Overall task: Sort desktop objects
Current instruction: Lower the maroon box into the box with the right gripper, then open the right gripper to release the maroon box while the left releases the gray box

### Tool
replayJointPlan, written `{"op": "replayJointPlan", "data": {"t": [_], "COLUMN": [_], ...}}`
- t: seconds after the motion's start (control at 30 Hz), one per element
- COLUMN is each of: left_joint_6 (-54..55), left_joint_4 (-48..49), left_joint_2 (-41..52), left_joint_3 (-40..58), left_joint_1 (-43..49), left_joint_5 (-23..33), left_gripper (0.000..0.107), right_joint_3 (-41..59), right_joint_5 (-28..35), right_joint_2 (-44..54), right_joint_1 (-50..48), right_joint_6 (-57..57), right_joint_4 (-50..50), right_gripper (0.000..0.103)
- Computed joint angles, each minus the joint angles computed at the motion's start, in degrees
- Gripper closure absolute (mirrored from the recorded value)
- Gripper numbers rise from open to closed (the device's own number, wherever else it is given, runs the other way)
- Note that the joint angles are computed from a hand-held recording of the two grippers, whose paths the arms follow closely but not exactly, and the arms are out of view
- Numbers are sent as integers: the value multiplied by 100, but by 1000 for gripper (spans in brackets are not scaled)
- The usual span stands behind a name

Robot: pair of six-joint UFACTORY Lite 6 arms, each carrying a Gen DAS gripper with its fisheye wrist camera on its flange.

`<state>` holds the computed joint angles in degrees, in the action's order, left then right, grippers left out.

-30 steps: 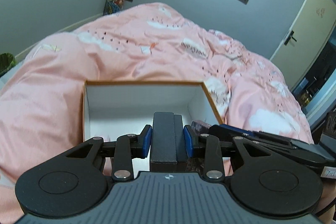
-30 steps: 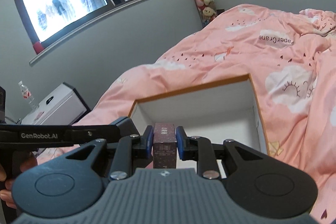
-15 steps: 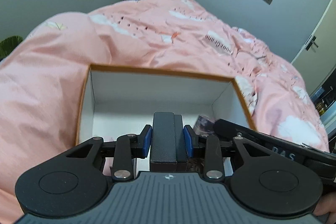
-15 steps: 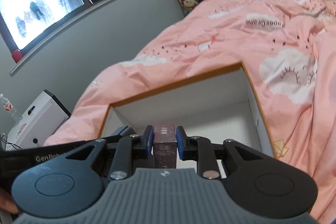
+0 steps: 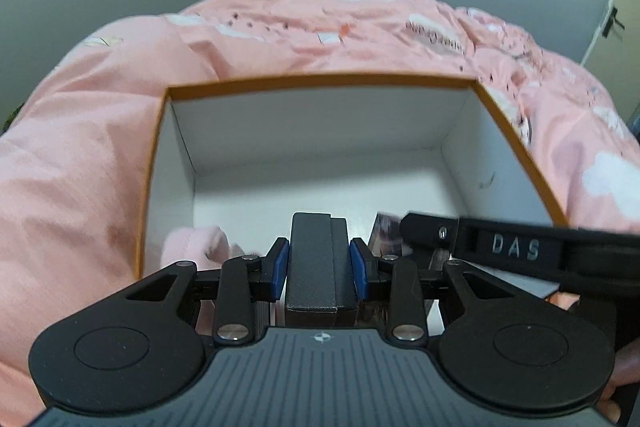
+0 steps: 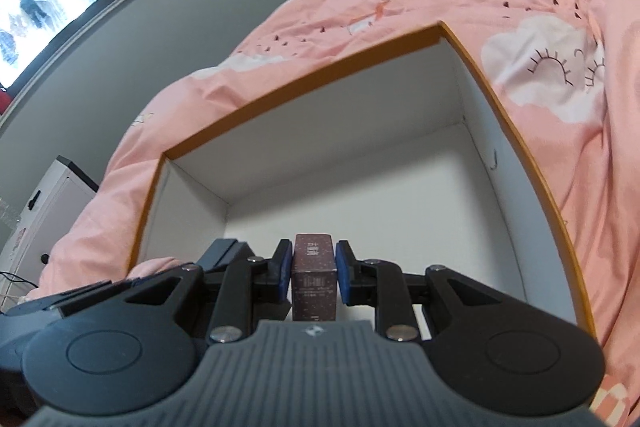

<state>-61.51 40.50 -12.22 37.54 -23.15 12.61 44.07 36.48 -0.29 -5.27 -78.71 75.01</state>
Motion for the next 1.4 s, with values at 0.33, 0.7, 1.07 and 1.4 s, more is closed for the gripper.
{"op": "replayJointPlan", "data": {"t": [0.33, 0.7, 1.07, 1.4], "left_joint_6": [1982, 4564, 6575, 7671], "left_joint_4": [-1718, -3930, -5356, -6407], "left_joint_2": [223, 34, -1341, -1935], "left_joint_3": [284, 271, -222, -613], "left_joint_1": [23, 518, 1001, 2208], "left_joint_5": [482, 716, 1178, 1554], "left_gripper": [69, 69, 59, 59], "right_joint_3": [179, 233, 303, 331], "right_joint_5": [205, 543, 678, 746], "right_joint_2": [182, 196, 229, 256], "right_joint_1": [-56, 72, 260, 620], "right_joint_6": [661, 992, 989, 1115], "right_joint_4": [-742, -1126, -1283, -1505], "right_gripper": [78, 77, 75, 69]}}
